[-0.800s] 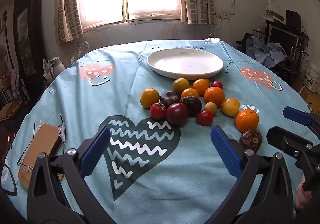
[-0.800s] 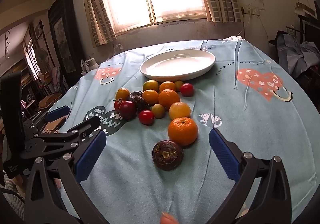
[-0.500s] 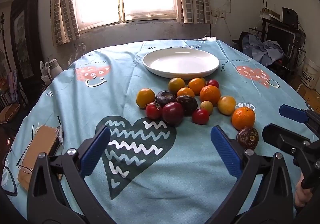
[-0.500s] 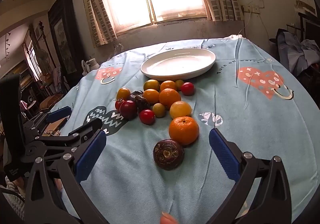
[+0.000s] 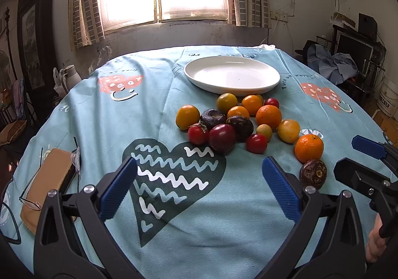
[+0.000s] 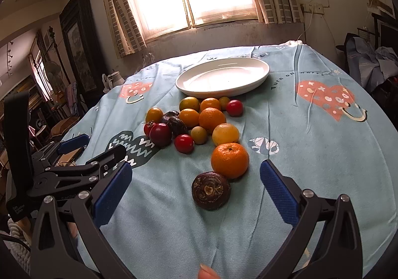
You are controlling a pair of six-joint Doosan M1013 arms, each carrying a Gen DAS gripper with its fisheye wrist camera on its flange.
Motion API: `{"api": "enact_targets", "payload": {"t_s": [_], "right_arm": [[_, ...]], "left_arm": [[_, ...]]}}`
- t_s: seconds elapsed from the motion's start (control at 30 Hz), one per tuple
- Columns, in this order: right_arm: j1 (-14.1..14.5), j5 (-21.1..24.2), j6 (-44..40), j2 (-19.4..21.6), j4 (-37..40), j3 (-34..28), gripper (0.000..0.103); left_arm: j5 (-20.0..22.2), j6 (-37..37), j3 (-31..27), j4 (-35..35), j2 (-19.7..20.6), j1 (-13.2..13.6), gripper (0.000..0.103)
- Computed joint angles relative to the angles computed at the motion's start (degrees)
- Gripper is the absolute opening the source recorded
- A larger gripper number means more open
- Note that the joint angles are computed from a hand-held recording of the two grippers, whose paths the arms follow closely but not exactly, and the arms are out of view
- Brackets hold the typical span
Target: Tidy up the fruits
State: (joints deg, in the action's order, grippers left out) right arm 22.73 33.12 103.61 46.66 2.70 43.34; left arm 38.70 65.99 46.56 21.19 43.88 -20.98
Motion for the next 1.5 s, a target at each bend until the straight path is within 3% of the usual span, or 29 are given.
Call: {"api": "enact_targets", "payload": {"t_s": [1.5], "right_arm": [[-0.14, 0.18, -0.83, 0.74, 1.64, -0.51, 0.102]], "left_arm": [[0.11, 0.17, -0.01, -0.33, 0.05, 0.05, 0.101]]}}
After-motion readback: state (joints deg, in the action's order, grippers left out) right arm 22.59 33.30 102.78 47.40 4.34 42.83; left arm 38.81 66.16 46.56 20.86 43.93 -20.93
